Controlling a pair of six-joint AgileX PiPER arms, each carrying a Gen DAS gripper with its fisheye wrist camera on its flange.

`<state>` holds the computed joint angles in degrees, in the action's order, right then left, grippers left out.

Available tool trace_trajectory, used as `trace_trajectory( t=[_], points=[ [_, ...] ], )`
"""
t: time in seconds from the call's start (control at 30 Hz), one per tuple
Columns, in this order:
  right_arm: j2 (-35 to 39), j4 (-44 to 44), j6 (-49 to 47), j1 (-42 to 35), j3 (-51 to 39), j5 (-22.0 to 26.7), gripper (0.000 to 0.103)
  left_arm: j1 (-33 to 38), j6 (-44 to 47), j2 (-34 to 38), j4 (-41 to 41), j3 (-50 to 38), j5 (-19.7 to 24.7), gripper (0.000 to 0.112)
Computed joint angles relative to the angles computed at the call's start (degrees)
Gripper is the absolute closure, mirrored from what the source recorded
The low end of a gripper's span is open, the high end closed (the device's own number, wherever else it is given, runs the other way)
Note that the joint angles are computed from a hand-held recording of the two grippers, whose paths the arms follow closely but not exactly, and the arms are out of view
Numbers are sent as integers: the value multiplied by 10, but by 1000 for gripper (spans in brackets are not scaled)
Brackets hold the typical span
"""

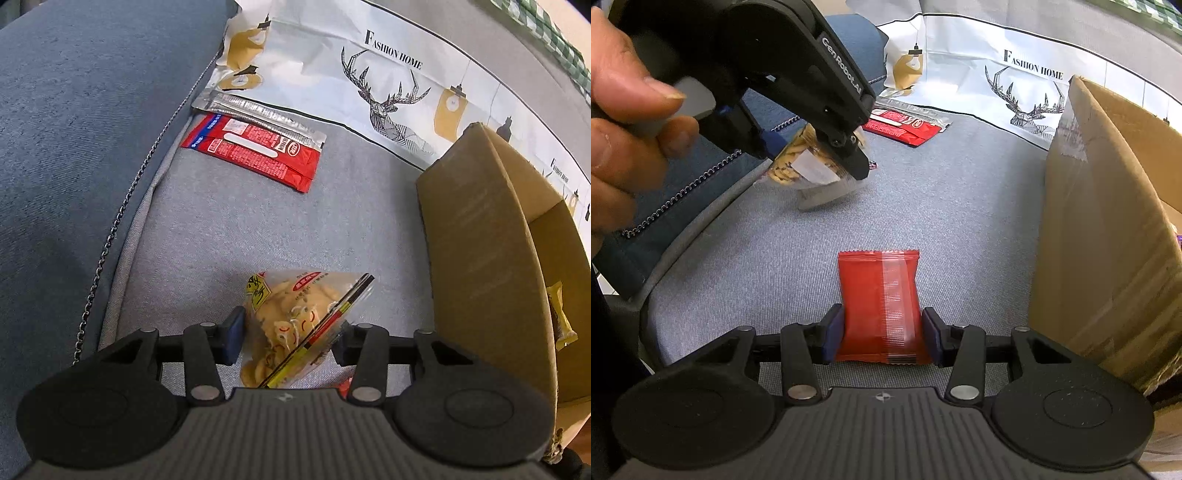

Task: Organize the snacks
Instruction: 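Carry the red packet and cookie bag over the box with both tools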

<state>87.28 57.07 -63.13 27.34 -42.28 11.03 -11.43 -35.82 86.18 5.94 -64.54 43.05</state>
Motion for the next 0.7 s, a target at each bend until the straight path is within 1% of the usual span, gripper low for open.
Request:
trace_trajectory(
  t=[0.17,0.37,0.47,0.6,0.7],
  points=[
    [-1,8,-8,1,2,-2,56,-1,-4,0,5,-1,3,61],
    [-8,51,-49,3,11,-12,57,-6,-11,-4,12,-5,8,63],
    [-16,94,-90,2,18,-14,57,-7,-16,-12,18,-4,10,63],
    [-36,208,-203,3,31,-22,57,-10,-33,-29,33,-1,14,63],
    [-56,243,-229,1,33,-20,57,-19,-55,-49,57,2,18,64]
  ],
)
